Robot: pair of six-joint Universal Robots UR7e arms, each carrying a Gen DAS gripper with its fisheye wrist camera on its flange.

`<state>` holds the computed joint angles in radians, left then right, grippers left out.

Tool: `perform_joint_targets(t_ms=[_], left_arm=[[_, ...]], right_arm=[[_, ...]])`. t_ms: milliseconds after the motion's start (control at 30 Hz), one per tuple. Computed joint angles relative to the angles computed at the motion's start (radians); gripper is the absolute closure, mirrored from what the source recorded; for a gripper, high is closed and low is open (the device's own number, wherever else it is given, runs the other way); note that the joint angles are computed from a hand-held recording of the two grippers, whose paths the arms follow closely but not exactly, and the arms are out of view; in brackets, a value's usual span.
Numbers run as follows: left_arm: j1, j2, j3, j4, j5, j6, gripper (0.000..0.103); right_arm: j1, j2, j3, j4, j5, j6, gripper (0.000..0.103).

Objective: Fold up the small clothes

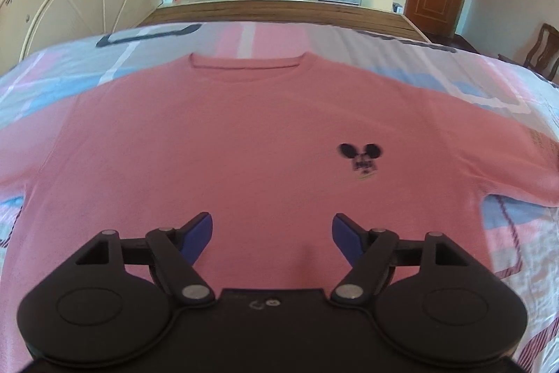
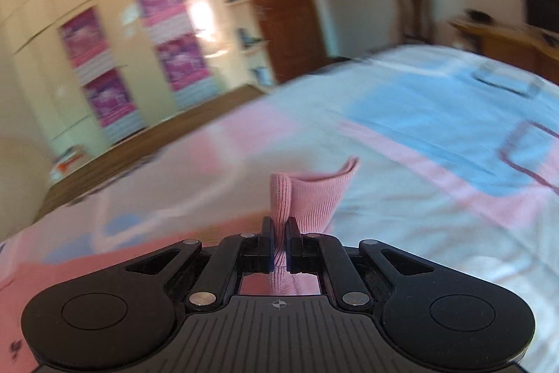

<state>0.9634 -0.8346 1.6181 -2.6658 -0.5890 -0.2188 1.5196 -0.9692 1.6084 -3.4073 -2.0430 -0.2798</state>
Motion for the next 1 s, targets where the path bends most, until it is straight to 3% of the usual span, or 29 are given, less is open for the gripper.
perform_joint_targets(t_ms=[267,467,667,733,800,867,1000], left_arm=[[0.08,-0.092,0.042,-0.082,-0.08,0.112,0.032],[0.146,-0.182,0.047,-0.046,-0.17,0.157,0.032],[0.185,-0.24,0.075,-0.093,-0.205,0.187,0.035],[0.195,-0.247,0.074,-0.093,-0.213,0.184,0.035],[0.202,-0.246,0.065,-0.086,-0.229,0.181,0.035],[0.208,-0.239,0.051,-0.084,-0.263,0.189,0.029],[0.213,-0.189,0.006,-0.105,-0.344,0.232,0.027]], right_arm=[[0.191,0.144,-0.04,0.028,0.028,-0.053,0.098],[0.33,0.365,-0.172,0.098,0.036,-0.05,0.098],[0.409,0.564,-0.329,0.227,0.072,-0.064,0.098],[0.399,0.605,-0.376,0.3,0.089,-0.062,0.098],[0.401,0.657,-0.45,0.401,0.051,-0.05,0.09],[0.41,0.668,-0.453,0.377,0.051,-0.081,0.059],[0.407,0.616,-0.355,0.203,0.06,-0.035,0.062]])
